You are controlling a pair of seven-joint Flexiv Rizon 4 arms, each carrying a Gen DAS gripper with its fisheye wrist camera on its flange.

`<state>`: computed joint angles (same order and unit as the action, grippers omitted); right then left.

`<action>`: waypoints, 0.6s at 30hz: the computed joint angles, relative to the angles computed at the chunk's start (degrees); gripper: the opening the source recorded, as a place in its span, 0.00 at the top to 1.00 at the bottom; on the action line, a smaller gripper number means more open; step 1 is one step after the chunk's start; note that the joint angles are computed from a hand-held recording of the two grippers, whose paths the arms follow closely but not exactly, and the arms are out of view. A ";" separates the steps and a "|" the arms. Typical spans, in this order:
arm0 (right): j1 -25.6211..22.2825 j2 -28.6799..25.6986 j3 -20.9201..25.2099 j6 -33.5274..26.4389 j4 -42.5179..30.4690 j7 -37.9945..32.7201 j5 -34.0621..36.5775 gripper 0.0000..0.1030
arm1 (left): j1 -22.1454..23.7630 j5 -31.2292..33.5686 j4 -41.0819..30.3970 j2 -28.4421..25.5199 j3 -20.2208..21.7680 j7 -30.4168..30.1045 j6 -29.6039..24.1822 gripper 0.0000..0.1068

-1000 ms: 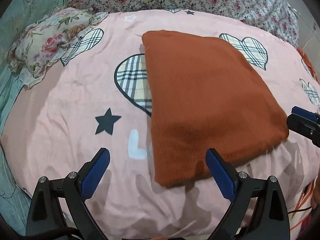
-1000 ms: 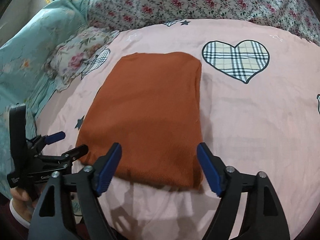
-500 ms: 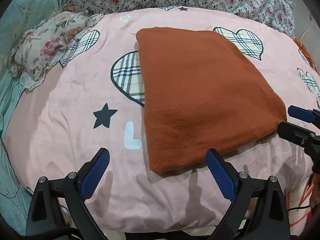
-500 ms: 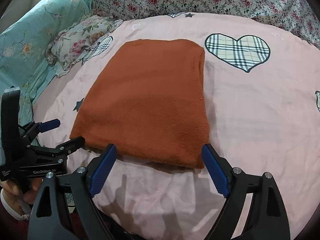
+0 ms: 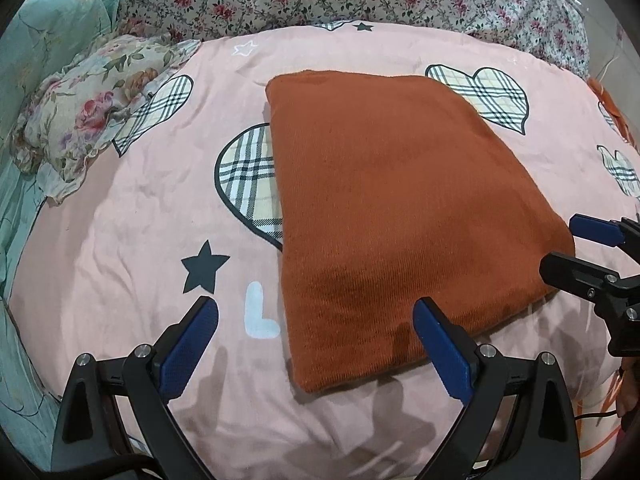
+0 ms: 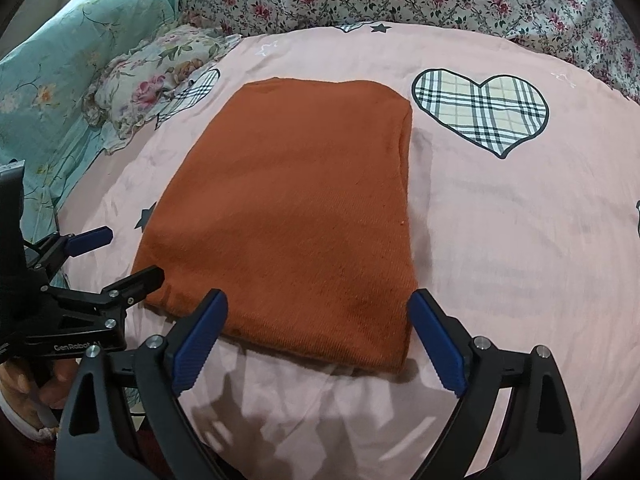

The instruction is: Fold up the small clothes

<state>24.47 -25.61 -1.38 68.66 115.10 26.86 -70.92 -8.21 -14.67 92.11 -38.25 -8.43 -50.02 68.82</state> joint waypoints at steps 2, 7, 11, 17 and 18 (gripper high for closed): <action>-0.23 -0.12 -0.10 0.38 -0.06 0.02 0.00 0.10 | -0.29 0.11 -0.74 -0.39 0.20 -0.38 -0.43 0.08; -0.51 -0.48 -0.38 1.05 -0.38 -0.73 0.44 0.09 | -0.52 0.34 -1.63 -0.87 0.22 -0.70 -0.72 0.08; -0.31 -0.60 -0.49 1.04 -0.55 -1.14 0.85 0.09 | -0.43 0.22 -1.94 -1.08 -0.07 -0.65 -0.65 0.08; 0.06 -1.22 -0.67 0.98 -1.45 -2.64 2.15 0.08 | -0.49 0.12 -2.41 -1.34 0.01 -0.92 -0.95 0.08; 0.20 -1.23 -0.74 0.96 -1.49 -2.62 2.30 0.07 | -0.56 0.12 -2.26 -1.24 0.06 -1.10 -0.86 0.08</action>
